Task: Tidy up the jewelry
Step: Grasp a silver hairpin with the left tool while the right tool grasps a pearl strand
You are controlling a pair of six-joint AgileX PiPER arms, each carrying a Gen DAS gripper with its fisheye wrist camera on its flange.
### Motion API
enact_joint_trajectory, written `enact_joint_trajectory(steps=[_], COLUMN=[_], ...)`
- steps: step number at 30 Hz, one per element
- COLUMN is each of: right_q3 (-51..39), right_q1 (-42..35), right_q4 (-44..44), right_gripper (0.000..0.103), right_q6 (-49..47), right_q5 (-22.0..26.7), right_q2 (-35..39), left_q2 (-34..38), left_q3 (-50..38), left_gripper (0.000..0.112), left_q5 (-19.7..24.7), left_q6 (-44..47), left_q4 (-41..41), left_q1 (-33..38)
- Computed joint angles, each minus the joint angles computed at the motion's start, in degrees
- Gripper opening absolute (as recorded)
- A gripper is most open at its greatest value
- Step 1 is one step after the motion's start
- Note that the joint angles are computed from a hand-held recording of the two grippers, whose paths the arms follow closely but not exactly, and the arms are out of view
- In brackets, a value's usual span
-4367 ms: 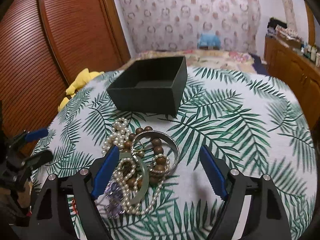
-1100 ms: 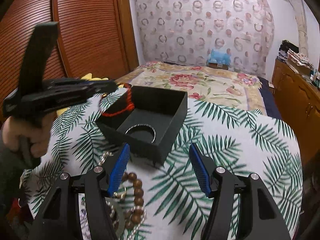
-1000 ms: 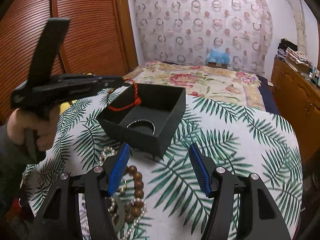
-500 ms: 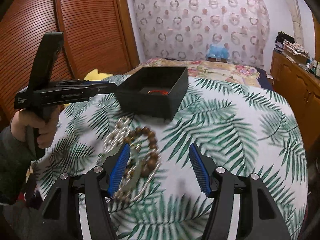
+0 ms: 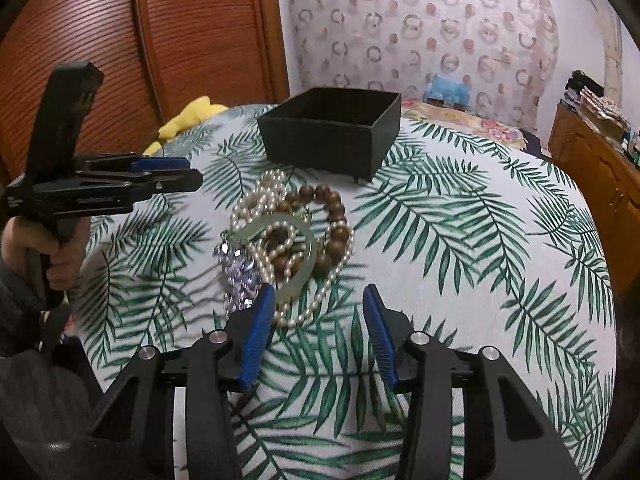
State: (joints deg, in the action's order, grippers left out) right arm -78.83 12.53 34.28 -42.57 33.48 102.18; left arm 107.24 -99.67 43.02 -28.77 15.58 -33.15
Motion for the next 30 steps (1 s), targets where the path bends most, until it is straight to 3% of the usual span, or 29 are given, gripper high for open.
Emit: enact_joint_trajectory(steps=[5, 8, 15, 25, 26, 28, 30], right_q3=[2.2, 2.87, 2.88, 2.61, 2.65, 2.69, 2.62], right_q1=[-0.34, -0.58, -0.77, -1.55, -1.57, -1.46, -1.19], right_q4=[0.98, -0.47, -3.33, -1.15, -1.02, -0.85, -1.14], right_gripper=[0.047, 0.047, 0.047, 0.047, 0.047, 0.047, 0.047], right_q6=[-0.49, 0.74, 3.79, 2.19, 2.1, 2.05, 2.41], right_q5=[-0.51, -1.37, -3.86, -3.31, -3.32, -3.33, -3.37], right_q2=[-1.39, -1.89, -2.42, -2.2, -2.24, -2.26, -2.22], left_q2=[-0.85, -0.5, 2.15, 7.03, 7.01, 6.3, 4.81], left_q3=[2.29, 1.94, -1.04, -6.58, -6.47, -5.76, -3.82], left_gripper=[0.047, 0.057, 0.063, 0.066, 0.062, 0.042, 0.038], left_q5=[-0.51, -0.19, 0.63, 7.11, 7.17, 6.13, 4.54], left_q6=[0.33, 0.6, 3.22, 2.88, 2.77, 4.91, 5.22], left_q4=[-1.47, -1.32, -2.68, 4.11, 4.44, 1.32, 0.43], left_q1=[-2.11, -3.54, -6.77, -11.2, -11.27, -10.41, -9.94])
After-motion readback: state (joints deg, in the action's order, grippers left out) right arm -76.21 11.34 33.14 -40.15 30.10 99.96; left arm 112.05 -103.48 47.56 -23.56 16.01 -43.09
